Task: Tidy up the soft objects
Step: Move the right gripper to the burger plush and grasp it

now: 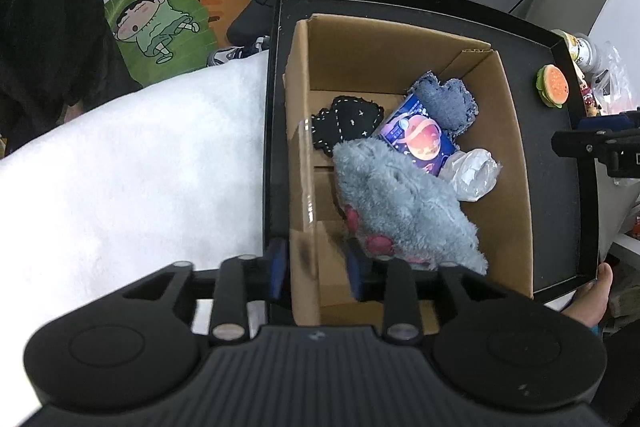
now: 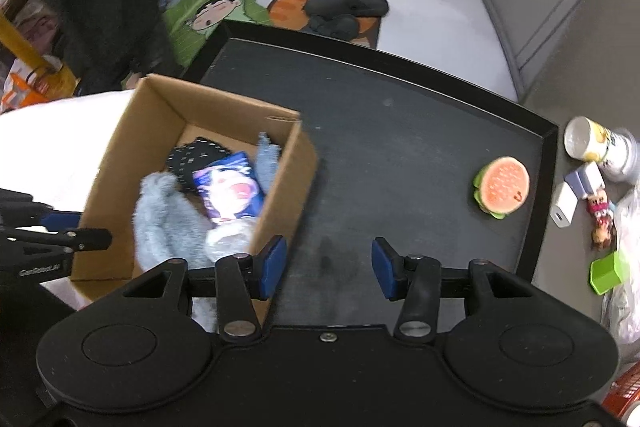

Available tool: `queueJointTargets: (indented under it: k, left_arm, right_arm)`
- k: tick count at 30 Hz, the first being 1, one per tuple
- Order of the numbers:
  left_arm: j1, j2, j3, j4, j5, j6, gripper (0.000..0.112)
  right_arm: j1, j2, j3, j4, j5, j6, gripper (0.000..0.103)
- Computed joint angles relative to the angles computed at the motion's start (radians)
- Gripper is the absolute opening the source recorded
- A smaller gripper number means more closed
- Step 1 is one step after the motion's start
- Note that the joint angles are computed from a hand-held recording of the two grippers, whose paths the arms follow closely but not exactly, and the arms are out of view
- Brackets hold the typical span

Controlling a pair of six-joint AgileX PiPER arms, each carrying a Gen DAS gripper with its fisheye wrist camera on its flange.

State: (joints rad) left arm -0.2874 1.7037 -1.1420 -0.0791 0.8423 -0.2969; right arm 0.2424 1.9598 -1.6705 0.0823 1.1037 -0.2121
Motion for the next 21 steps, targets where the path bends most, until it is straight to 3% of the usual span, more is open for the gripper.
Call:
queueJointTargets:
  k: [6,12,21]
  left_arm:
    - [-0.032,0.032,-0.053,0.040,0.037,-0.037,0.041]
    - [-0.063,0.071,-0.116,0.077,0.076,-0.059,0.054]
    - [-0.071,0.133,-0.198,0.104,0.129,-0.080,0.057]
  right_arm:
    - [-0.071,0.015,0.009,0.010,-0.046,0.005,0.061]
    - [-0.145,0.058,-0.014,0.040,-0.079,-0.008,0.072]
    - [-0.224,0.161,-0.117,0.065,-0.085,-0.010,0.072]
